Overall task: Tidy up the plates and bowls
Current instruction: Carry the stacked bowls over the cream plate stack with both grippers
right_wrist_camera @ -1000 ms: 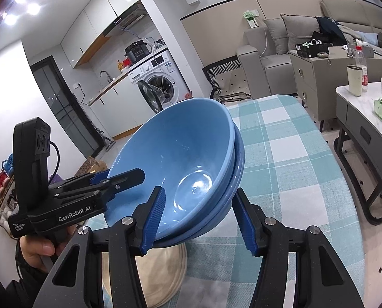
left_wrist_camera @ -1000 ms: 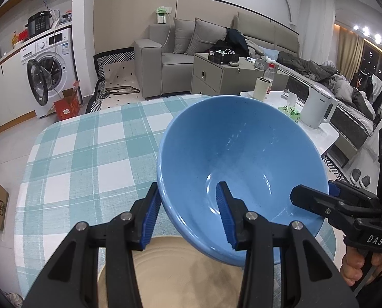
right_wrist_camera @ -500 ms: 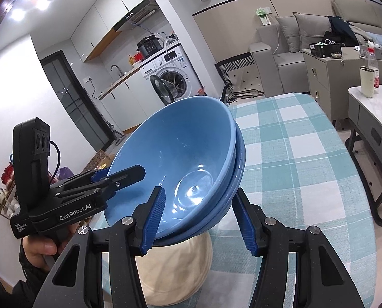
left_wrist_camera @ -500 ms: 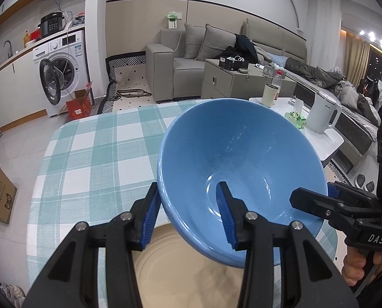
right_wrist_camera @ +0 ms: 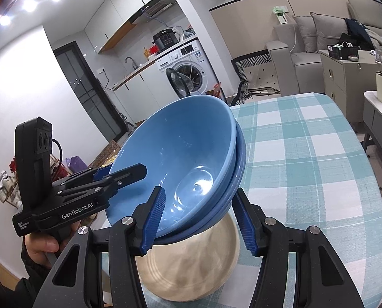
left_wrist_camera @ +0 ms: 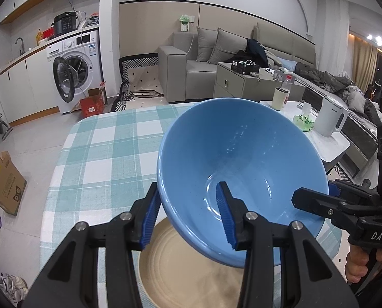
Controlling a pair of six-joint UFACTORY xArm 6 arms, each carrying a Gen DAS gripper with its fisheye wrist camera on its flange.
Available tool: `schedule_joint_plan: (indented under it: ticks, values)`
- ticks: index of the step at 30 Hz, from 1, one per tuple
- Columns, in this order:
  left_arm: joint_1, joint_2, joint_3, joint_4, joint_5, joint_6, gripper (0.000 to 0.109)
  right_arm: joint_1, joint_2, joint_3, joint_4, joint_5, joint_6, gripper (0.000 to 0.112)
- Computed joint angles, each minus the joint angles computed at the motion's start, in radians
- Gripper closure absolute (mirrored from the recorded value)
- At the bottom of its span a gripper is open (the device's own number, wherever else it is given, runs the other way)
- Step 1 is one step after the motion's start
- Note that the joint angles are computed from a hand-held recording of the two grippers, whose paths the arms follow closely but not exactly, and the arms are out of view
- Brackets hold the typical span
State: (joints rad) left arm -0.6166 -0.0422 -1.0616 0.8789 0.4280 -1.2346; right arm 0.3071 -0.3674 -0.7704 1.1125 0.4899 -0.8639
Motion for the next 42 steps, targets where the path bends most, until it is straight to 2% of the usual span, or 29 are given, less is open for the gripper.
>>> schedule_joint_plan:
  ticks: [19,42]
  values:
    - [0.003,-0.105,0.131,0.030,0.000,-0.098,0.066,0.050,-0.018,0.014,-0.084,0.040,0.033,0.057]
    - [0.026,-0.096,0.210,-0.003,-0.034,-0.137,0.066,0.086,0.041,0.010,-0.202,0.067,0.103,0.057]
